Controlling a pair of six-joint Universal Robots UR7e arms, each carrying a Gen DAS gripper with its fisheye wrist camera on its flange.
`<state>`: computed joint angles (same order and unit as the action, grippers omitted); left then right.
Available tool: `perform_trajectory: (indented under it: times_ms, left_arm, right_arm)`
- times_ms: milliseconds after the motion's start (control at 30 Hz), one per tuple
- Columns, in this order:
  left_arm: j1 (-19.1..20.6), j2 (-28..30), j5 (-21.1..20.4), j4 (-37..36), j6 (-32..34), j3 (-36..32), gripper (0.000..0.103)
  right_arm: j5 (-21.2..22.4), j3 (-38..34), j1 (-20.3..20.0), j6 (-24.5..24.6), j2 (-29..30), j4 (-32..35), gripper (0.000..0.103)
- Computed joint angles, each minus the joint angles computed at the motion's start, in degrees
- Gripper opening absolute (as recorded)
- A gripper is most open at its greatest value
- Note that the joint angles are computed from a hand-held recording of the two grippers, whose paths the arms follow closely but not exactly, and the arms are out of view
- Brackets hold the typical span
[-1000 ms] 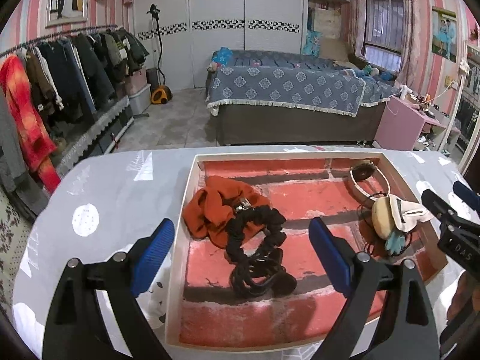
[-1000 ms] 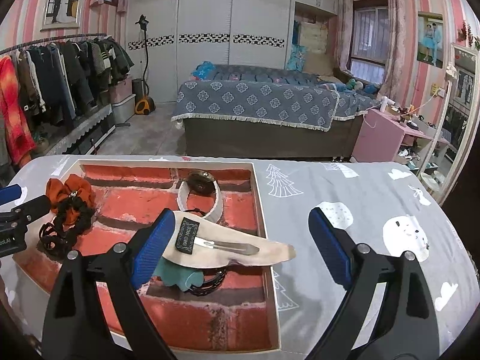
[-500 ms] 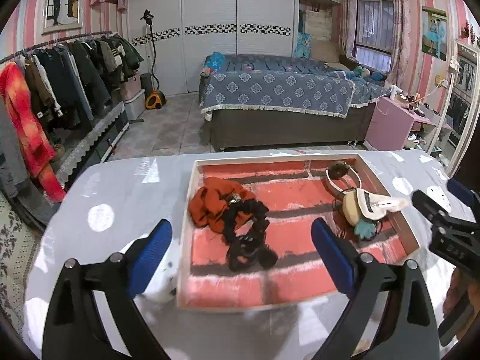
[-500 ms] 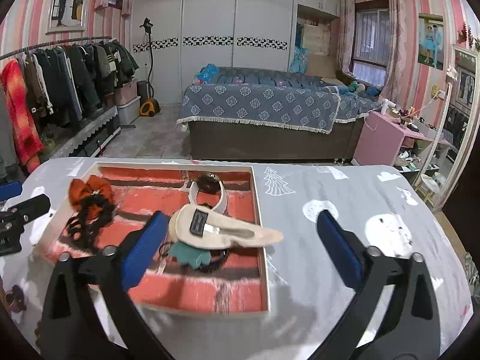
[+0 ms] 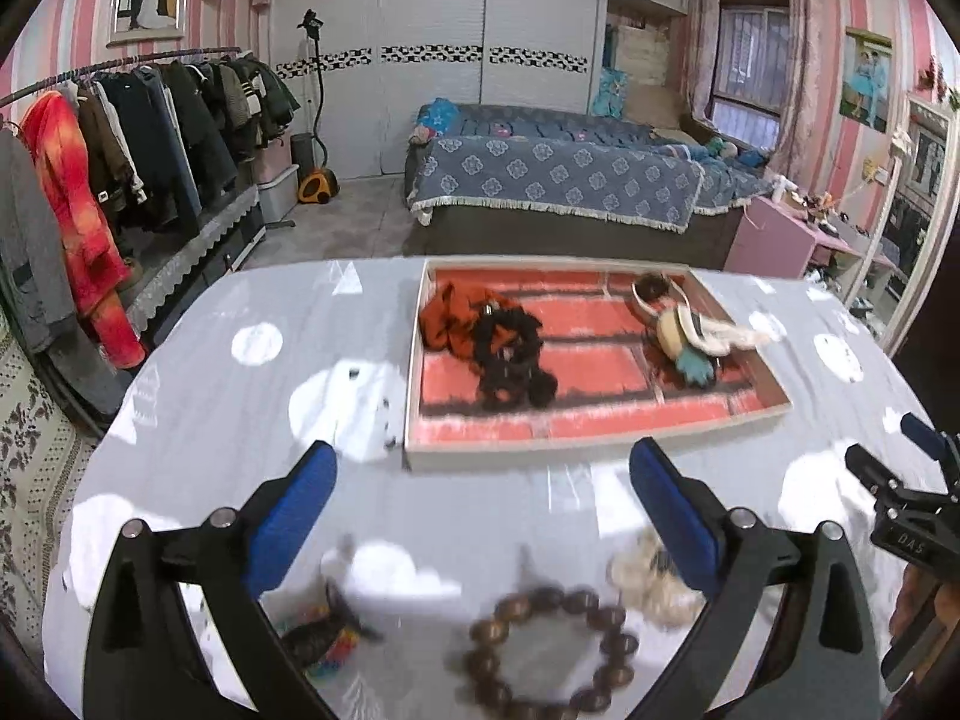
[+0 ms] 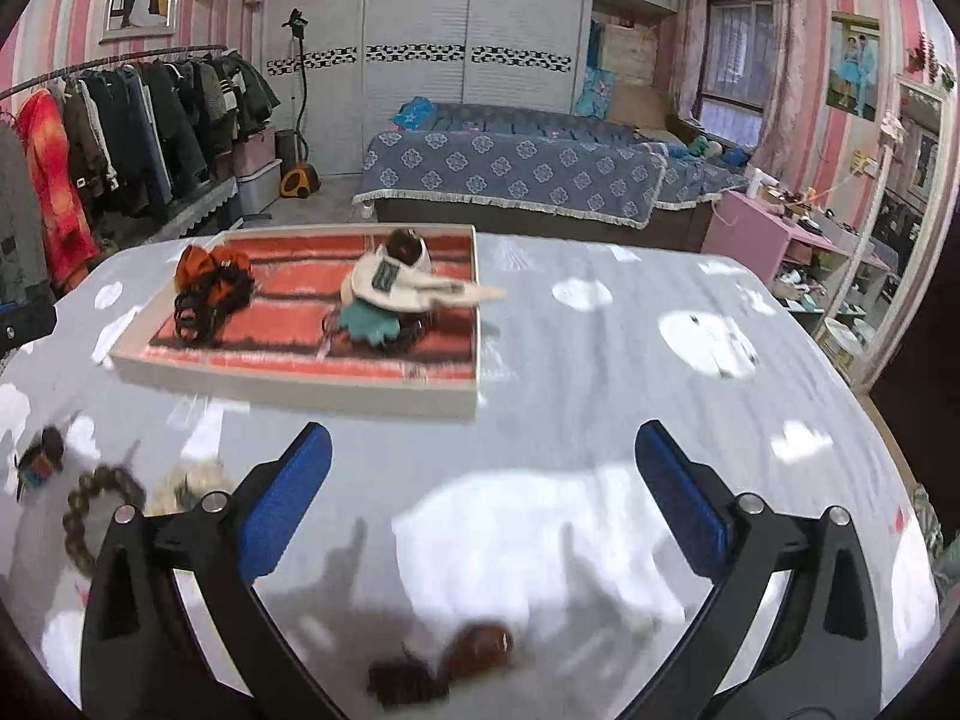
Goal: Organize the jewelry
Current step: 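Move both tools back toward the wooden bead bracelet and brown pendant cord, then grasp the wooden bead bracelet with the left tool while the right tool grasps the brown pendant cord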
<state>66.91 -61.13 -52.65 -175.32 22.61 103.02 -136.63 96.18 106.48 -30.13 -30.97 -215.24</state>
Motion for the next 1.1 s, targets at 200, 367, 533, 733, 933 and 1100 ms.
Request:
perform_trajectory:
  times_ms: [200,367,533,733,933,1100]
  left_arm:
    - [0.2,-1.8,1.1,-3.3,-1.0,6.4,0.096]
    - [0.5,-1.3,2.1,-6.5,2.1,10.0,0.096]
    - [2.6,-1.7,-0.5,-2.7,-0.7,9.7,0.096]
    - [3.0,-0.1,1.3,-6.1,1.9,10.2,0.095]
    - [3.0,0.5,1.2,-7.1,3.8,10.4,0.089]
    - [3.8,0.6,0.5,-2.7,1.6,9.1,0.076]
  right_arm:
    - [-4.1,3.3,1.5,-2.0,1.6,-8.1,0.099]
    - [-4.3,6.0,1.4,-0.1,2.1,-6.9,0.099]
    - [-5.4,7.6,1.0,3.1,2.3,-4.3,0.099]
    - [-5.8,6.6,1.5,0.3,3.9,-5.0,0.098]
    - [-5.4,6.5,1.7,-0.1,4.1,-3.6,0.081]
    - [-3.3,8.1,0.7,5.0,2.0,1.3,0.062]
